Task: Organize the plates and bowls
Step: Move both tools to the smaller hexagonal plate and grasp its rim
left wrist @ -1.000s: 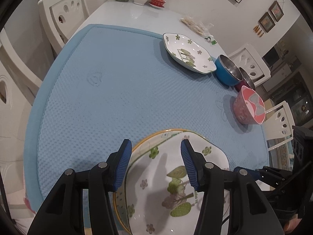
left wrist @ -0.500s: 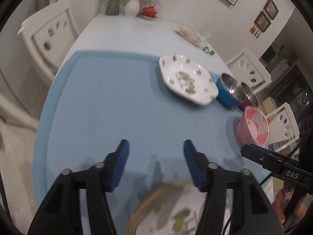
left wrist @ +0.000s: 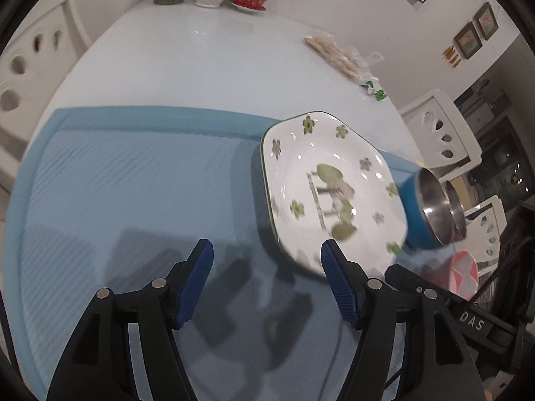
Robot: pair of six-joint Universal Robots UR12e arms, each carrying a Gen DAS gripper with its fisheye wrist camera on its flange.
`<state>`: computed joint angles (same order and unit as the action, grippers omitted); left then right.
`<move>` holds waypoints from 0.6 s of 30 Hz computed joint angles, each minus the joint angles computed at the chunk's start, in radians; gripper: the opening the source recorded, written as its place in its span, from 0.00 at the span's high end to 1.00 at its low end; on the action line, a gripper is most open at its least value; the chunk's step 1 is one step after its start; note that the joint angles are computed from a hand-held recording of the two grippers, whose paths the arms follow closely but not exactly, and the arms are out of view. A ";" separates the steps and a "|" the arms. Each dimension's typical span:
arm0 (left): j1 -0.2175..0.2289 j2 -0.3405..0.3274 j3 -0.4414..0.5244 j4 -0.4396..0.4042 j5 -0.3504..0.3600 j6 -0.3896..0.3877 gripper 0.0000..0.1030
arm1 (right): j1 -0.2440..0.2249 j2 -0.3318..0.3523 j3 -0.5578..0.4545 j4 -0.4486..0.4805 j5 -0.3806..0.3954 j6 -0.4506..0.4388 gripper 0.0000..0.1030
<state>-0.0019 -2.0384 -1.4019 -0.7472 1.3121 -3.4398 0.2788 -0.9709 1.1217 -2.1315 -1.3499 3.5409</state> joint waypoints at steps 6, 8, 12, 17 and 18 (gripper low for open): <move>0.006 -0.068 0.076 -0.033 -0.022 0.007 0.40 | 0.001 0.046 -0.046 -0.005 -0.024 0.034 0.40; 0.008 -0.083 0.089 -0.038 -0.032 -0.002 0.41 | 0.004 0.058 -0.056 -0.009 -0.039 0.030 0.40; 0.005 -0.088 0.088 -0.002 -0.031 -0.004 0.41 | 0.013 0.067 -0.055 -0.046 -0.089 0.010 0.46; -0.008 -0.093 0.095 0.012 0.007 0.017 0.56 | 0.020 0.076 -0.056 -0.082 -0.101 -0.065 0.57; -0.010 -0.093 0.094 0.014 0.005 0.038 0.73 | 0.019 0.076 -0.055 -0.088 -0.089 -0.079 0.64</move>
<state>-0.0123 -2.1315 -1.3078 -0.7332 1.3170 -3.4022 0.2980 -0.8953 1.0671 -2.2194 -1.4392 3.4616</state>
